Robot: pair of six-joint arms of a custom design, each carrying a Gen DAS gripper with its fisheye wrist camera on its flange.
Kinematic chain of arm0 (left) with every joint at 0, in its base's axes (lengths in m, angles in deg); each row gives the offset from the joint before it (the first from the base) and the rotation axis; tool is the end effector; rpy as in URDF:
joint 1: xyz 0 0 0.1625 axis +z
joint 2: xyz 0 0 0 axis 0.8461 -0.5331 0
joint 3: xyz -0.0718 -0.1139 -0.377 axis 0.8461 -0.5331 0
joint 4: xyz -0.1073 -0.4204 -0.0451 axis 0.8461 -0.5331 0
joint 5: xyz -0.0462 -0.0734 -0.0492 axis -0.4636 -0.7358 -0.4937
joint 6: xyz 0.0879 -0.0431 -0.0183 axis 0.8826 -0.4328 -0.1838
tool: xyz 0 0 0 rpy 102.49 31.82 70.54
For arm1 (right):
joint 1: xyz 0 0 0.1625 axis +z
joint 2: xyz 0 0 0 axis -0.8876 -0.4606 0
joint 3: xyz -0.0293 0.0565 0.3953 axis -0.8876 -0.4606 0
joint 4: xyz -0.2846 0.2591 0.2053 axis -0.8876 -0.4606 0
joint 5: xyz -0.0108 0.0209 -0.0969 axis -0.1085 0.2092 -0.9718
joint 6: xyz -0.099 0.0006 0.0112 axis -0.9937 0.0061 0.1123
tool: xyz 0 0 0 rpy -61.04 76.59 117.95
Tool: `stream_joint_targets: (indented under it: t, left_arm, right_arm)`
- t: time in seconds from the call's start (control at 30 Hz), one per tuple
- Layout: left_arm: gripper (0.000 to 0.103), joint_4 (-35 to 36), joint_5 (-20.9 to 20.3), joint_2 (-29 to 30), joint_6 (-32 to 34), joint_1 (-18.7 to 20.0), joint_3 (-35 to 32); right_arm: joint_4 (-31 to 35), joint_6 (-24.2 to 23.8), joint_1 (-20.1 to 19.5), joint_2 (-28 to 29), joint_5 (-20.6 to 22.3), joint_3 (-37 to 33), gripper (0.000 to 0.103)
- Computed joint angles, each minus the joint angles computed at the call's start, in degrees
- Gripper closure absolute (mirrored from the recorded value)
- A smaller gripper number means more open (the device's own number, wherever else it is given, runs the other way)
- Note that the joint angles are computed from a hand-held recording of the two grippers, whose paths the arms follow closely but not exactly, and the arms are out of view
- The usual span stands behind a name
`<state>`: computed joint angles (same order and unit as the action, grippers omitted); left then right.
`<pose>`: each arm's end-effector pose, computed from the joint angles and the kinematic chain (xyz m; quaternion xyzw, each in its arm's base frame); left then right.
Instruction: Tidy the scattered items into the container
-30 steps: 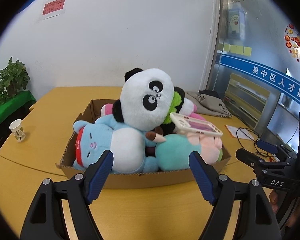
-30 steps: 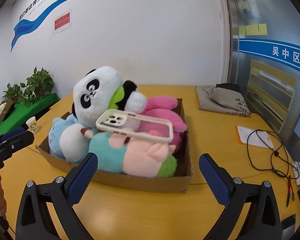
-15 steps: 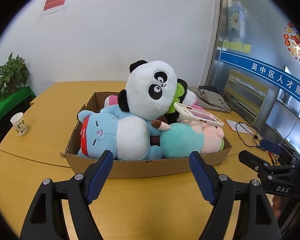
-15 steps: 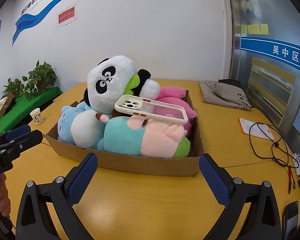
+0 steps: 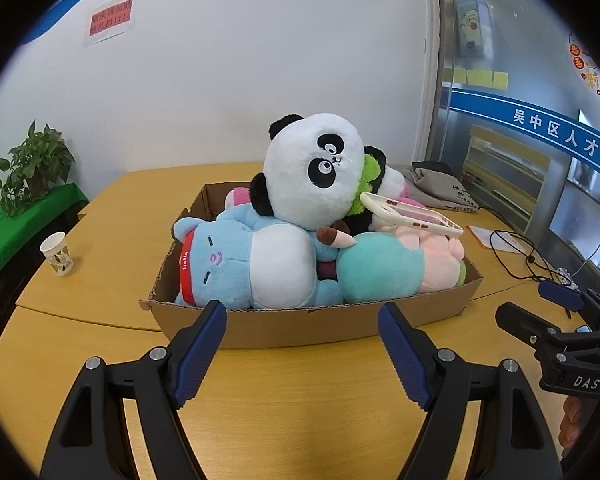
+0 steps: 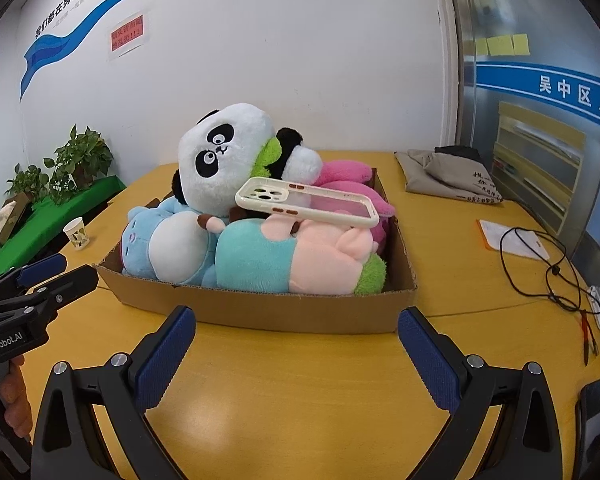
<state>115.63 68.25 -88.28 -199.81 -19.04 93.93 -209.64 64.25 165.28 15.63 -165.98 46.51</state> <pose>-0.4592 -0.6108 0.0795 0.3909 0.8423 -0.3284 0.1729 0.1933 -0.5857 0.3753 0.0221 -0.7803 0.4924 0.3850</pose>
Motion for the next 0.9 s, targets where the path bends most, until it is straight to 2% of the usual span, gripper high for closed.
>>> stream_joint_targets:
  t: [0.27,0.47,0.9]
  left_arm:
    - [0.025,-1.2,-0.3,-1.9,-0.4,-0.7,4.1]
    - [0.025,-5.6,-1.4,-5.1,-0.8,-0.9,9.0]
    - [0.025,-3.7,-0.9,-3.4,-1.3,-0.6,7.2]
  right_arm:
    - [-1.0,0.8,0.1,-0.4,-0.2,1.7,0.0]
    - [-0.5,0.7,0.1,-0.6,0.1,2.1,0.0]
    - [-0.3,0.6,-0.3,-0.5,0.2,2.2,0.0]
